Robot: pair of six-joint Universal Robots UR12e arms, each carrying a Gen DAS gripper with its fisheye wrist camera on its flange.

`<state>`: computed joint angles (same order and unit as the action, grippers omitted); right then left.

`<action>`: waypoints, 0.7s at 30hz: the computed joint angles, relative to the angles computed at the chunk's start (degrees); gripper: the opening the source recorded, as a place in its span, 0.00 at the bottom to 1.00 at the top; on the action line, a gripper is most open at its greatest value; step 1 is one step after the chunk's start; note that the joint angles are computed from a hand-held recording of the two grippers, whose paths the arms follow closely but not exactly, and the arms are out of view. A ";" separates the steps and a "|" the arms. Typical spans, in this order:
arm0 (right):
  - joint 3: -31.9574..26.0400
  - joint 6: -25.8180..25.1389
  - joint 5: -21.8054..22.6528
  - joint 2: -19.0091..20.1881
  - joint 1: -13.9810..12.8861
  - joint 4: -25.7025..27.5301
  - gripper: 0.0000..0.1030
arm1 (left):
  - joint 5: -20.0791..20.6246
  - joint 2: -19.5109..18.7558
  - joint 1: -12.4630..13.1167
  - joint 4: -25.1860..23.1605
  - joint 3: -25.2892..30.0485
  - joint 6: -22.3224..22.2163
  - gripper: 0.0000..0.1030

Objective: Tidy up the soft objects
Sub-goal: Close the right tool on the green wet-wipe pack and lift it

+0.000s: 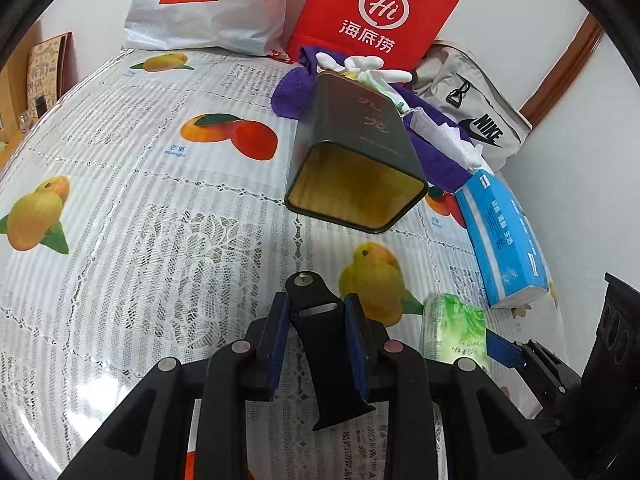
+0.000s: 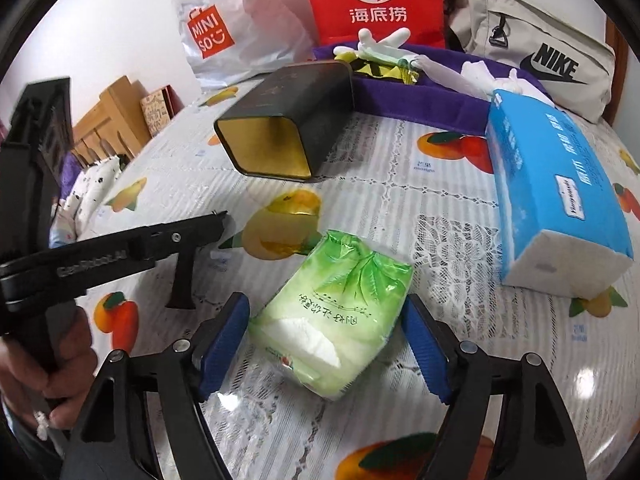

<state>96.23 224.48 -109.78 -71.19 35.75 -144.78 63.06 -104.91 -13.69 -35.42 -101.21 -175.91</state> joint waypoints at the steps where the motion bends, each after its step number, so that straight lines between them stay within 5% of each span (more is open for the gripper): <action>1: -0.15 -0.77 -0.66 0.16 0.19 0.27 0.76 | -0.02 -0.02 0.02 -0.09 0.04 -0.01 0.26; 4: -0.82 -3.99 -3.08 0.57 0.93 2.51 0.75 | 0.15 -0.04 -0.04 -0.11 0.08 0.09 0.26; 6: -0.66 -5.01 -4.86 0.39 1.41 3.47 0.66 | 0.72 0.01 -0.24 0.14 0.00 0.57 0.26; 16: 5.84 1.03 -7.26 -5.45 1.77 5.75 0.65 | 5.80 0.43 -1.81 3.21 -0.95 2.09 0.26; 21: 8.72 3.29 -8.45 -7.71 1.84 5.64 0.63 | 5.91 0.52 -2.10 3.68 -1.13 2.83 0.35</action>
